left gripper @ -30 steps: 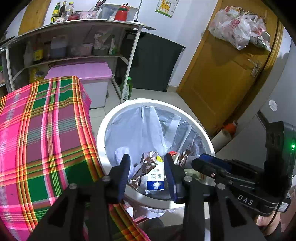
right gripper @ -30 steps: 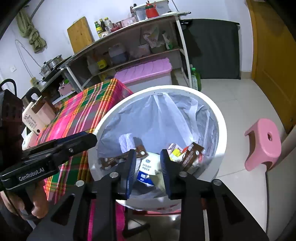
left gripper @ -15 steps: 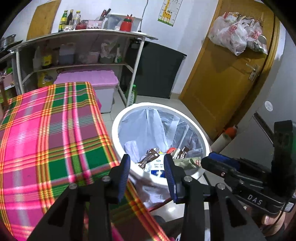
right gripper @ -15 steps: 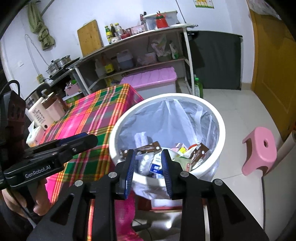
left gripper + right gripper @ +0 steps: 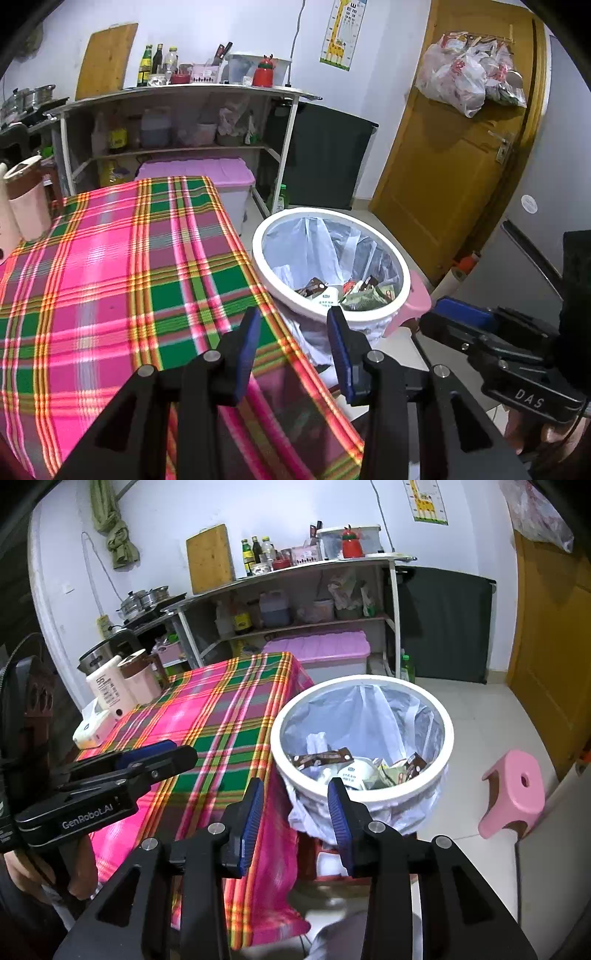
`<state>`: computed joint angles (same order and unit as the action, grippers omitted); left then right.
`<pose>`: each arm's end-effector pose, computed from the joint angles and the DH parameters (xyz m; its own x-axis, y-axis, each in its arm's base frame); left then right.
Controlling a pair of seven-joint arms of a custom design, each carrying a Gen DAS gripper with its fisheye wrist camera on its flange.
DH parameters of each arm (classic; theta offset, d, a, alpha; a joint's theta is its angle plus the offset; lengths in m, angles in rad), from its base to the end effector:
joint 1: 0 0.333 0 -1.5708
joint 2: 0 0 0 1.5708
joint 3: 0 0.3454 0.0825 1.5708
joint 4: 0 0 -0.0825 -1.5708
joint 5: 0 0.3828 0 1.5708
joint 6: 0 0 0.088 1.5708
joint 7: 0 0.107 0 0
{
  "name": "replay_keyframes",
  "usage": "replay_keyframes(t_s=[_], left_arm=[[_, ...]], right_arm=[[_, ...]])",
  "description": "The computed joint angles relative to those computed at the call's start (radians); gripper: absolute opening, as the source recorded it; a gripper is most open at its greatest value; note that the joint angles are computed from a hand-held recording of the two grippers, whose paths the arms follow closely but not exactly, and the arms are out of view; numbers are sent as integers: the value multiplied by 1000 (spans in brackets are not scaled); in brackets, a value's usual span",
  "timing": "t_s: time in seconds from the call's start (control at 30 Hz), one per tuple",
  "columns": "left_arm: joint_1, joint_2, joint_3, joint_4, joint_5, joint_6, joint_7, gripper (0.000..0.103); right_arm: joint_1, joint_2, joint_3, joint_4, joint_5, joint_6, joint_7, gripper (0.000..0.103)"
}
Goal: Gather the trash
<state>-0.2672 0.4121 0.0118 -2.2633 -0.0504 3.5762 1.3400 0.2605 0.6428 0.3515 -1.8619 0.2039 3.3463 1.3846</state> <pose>0.5801 -0.1455 0.3141 -0.0646 -0.9783 0.1967 -0.6421 -0.1101 -0.7587 0.6113 0.3507 0.3113 0.4751 -0.8591 -0.1903 -0.6410 -0.1897 -0.7438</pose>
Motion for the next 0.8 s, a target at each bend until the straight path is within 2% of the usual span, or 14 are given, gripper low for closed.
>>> replay_keyframes(t_s=[0.13,0.27,0.5,0.8], left_arm=[[-65,-26,40,-52,-85,30,47,39],[-96,-46,44,-91,-164,55,99,39],[-120,-68,22,-135,-271,92,176,39],[-103,-78,-16,-156,-313,107,200,39]], right_arm=[[1,-37,4,-70,-7,40,7,38],[15,-63,-7,-120,-18,65,25,38],[18,-94,-9,-182,-54,99,60,38],[24,-109,-22,-211,-93,120,103,38]])
